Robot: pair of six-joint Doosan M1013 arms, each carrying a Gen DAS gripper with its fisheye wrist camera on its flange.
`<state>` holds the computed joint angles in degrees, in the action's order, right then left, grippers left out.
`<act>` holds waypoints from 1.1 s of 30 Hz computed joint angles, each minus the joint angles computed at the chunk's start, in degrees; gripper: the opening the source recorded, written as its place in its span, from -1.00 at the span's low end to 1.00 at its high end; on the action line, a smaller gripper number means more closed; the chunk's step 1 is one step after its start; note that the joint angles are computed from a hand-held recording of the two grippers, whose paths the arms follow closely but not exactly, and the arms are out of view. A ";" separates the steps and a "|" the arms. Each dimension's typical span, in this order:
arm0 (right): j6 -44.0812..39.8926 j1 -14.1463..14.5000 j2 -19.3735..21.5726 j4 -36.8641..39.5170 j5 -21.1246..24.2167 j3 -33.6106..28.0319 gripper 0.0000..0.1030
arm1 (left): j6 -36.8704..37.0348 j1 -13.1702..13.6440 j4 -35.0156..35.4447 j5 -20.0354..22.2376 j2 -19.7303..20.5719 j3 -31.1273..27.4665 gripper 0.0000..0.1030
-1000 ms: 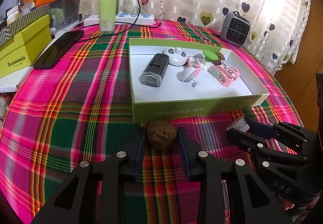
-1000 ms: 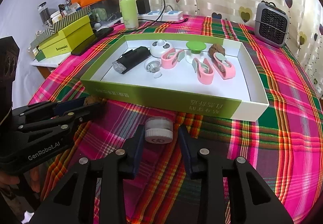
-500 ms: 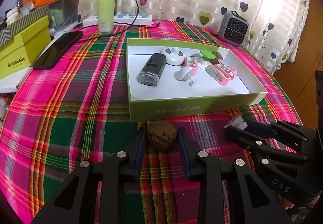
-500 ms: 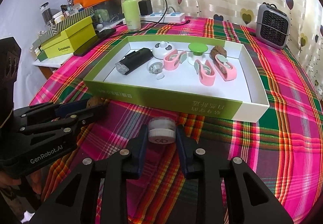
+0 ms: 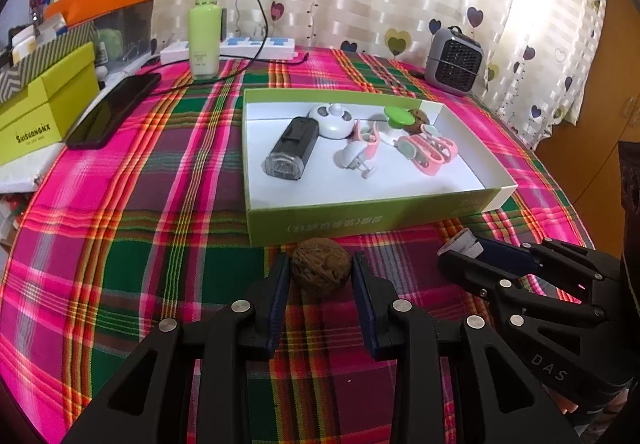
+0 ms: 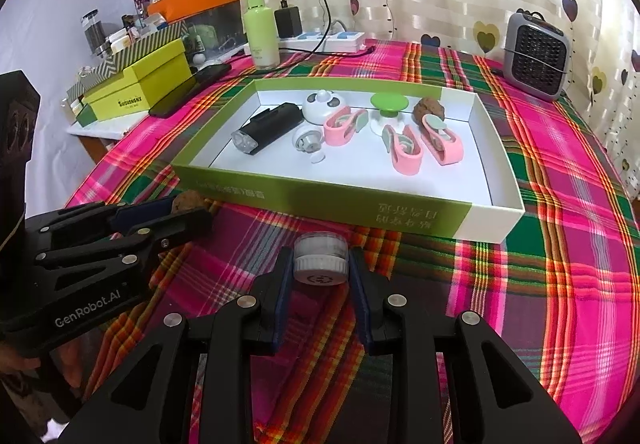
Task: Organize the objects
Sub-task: 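Lift the walnut and white round container and carry both into the box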
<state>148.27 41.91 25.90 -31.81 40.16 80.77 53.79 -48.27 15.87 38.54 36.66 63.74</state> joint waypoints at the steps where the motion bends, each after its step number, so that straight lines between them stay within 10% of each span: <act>1: 0.14 0.00 -0.02 -0.06 0.06 0.01 -0.45 | 0.13 -0.04 -0.06 -0.04 -0.02 -0.02 -0.43; 33: 3.55 -1.61 -1.50 -4.94 -0.69 0.03 -0.45 | 4.04 0.12 -1.60 1.35 2.68 -7.15 -0.43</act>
